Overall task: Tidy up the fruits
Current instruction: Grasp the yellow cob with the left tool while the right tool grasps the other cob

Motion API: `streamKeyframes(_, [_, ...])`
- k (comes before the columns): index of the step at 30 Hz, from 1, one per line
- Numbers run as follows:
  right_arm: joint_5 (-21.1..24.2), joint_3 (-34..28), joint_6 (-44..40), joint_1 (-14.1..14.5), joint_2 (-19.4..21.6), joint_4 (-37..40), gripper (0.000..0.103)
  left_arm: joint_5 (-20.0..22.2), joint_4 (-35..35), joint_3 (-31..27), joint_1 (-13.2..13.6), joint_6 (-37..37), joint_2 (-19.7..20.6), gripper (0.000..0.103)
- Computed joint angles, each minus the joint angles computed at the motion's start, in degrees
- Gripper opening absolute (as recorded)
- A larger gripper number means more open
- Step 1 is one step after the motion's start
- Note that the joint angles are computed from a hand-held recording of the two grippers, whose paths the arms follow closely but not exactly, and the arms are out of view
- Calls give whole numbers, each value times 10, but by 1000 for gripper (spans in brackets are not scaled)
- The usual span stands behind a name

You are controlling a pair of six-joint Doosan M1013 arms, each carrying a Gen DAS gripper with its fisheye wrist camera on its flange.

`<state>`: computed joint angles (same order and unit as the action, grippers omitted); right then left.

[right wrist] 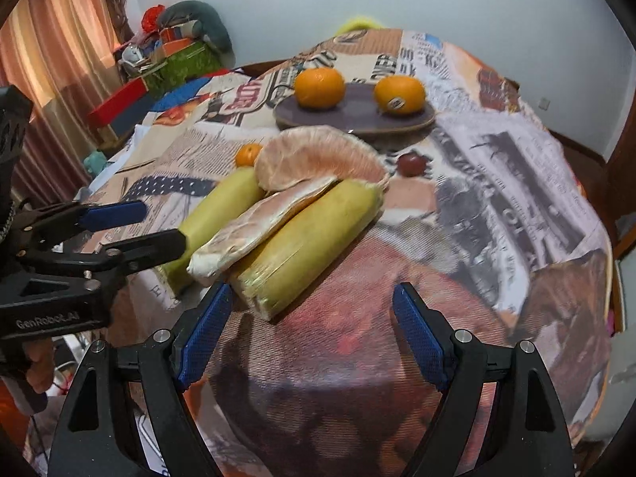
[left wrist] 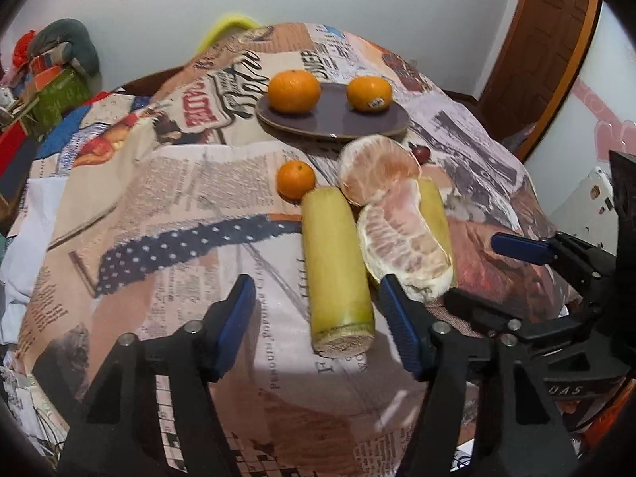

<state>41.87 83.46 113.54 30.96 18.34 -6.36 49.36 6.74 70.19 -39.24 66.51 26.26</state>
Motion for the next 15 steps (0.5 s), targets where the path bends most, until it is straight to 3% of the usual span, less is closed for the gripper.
streamKeyframes(4, [4,-7,-26,1,9,26,81,4,-31,-2,5,20,7,48])
streamKeyframes(11, [-3,-9,-20,1,16,12,81,2,-87,-8,17,35,17,45])
streamKeyframes(15, [-20,-1,-42,-2,11,32,61,2,-74,-13,14,34,21,36])
